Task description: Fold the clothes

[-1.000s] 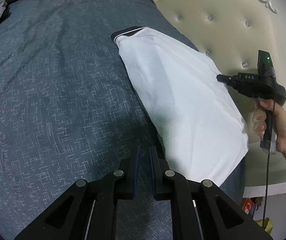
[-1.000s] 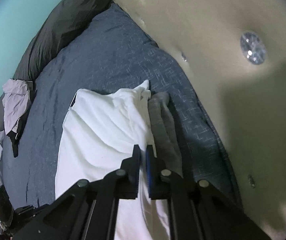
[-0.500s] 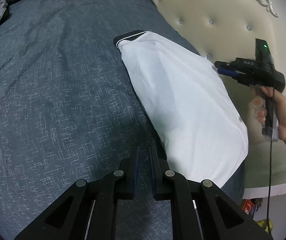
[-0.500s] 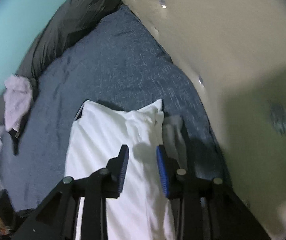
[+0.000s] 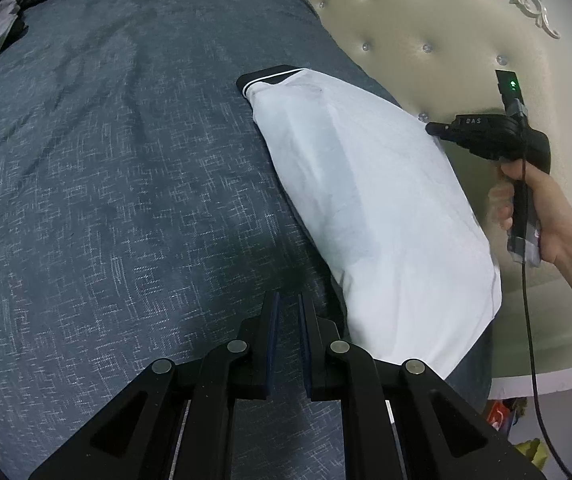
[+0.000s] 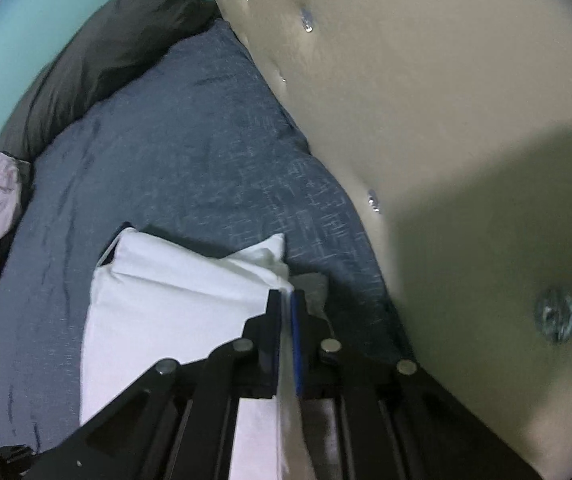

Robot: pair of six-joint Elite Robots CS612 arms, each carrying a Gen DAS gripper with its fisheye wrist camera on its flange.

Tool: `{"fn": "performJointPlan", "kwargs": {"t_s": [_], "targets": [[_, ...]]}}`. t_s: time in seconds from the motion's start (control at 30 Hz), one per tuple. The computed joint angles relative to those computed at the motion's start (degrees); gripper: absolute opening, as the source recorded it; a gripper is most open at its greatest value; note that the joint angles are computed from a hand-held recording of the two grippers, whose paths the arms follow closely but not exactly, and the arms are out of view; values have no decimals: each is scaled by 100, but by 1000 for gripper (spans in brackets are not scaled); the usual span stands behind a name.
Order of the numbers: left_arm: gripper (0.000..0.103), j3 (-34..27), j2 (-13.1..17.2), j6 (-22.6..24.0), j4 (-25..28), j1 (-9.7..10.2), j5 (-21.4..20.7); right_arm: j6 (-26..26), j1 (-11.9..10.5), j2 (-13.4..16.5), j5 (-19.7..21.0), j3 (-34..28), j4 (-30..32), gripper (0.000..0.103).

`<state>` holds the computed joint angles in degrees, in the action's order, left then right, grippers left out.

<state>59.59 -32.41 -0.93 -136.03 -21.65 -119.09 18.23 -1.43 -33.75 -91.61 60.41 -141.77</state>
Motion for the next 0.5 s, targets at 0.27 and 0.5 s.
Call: {"fn": "performJointPlan", "kwargs": {"t_s": [0.27,0.5], "targets": [[10,44,-23,35,21,7,-58,141,-16,-30,10,81,-16,6],[10,129,-91,137,74,8,-162,216,-86,-483,343,766,-584,18]]}}
